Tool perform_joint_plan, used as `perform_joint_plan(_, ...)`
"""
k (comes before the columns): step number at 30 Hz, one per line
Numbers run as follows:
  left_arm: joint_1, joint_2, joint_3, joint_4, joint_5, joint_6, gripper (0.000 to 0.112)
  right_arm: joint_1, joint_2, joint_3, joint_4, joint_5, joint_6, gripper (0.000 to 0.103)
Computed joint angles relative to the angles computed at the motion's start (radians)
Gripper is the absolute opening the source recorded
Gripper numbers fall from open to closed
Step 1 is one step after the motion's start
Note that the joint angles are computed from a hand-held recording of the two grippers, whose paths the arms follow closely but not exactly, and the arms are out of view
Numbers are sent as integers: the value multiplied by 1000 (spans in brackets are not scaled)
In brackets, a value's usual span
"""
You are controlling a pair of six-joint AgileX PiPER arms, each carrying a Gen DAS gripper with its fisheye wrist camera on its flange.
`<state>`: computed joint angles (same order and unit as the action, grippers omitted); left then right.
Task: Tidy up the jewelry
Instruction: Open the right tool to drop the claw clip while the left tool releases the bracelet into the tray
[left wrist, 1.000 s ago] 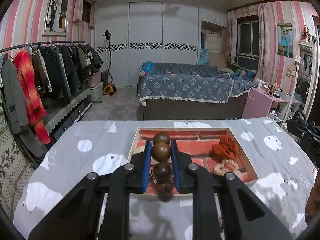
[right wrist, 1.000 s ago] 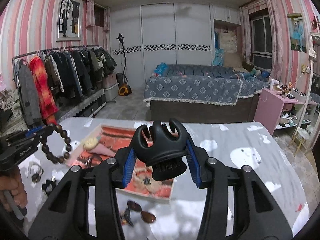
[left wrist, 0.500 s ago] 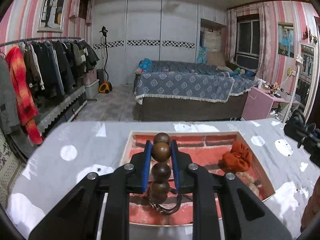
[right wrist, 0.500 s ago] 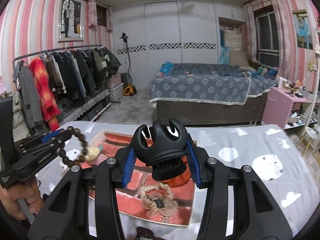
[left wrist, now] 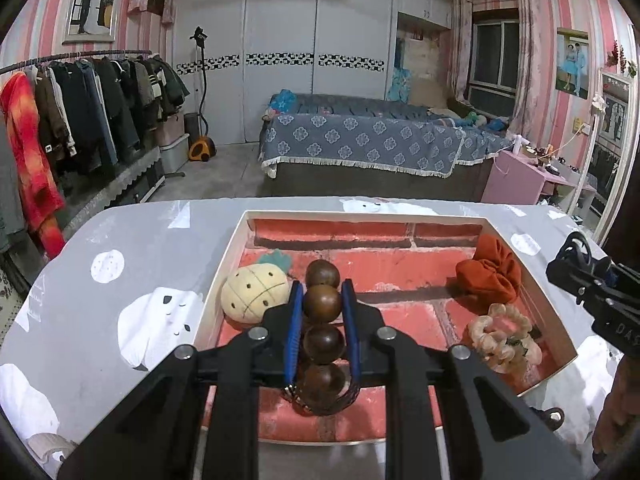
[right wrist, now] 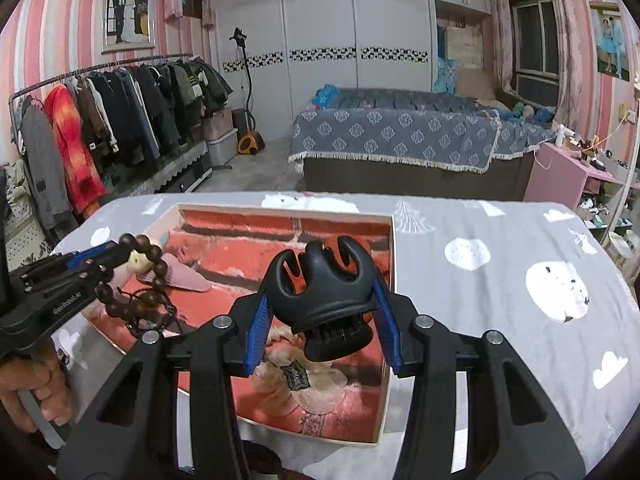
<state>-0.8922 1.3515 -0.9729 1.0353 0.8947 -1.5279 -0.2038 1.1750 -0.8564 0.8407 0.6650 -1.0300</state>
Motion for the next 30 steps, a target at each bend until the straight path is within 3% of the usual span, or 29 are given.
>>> perform_joint_plan(5,24,5,16,-17,-44,-2,20,5,33,16,-19,-23,-15,46)
perform_joint_plan(12,15,38,13,-11,-45,-8,20,49,72,27,-90,-49,46,46)
perform_joint_plan(18,37,63,18,-55,-111,33,20,51,94,26,-113,-45,60,46)
perform_joint_plan(30,45,85,18,-79,-127,50,20,54,124,25,-131,-52,73,47)
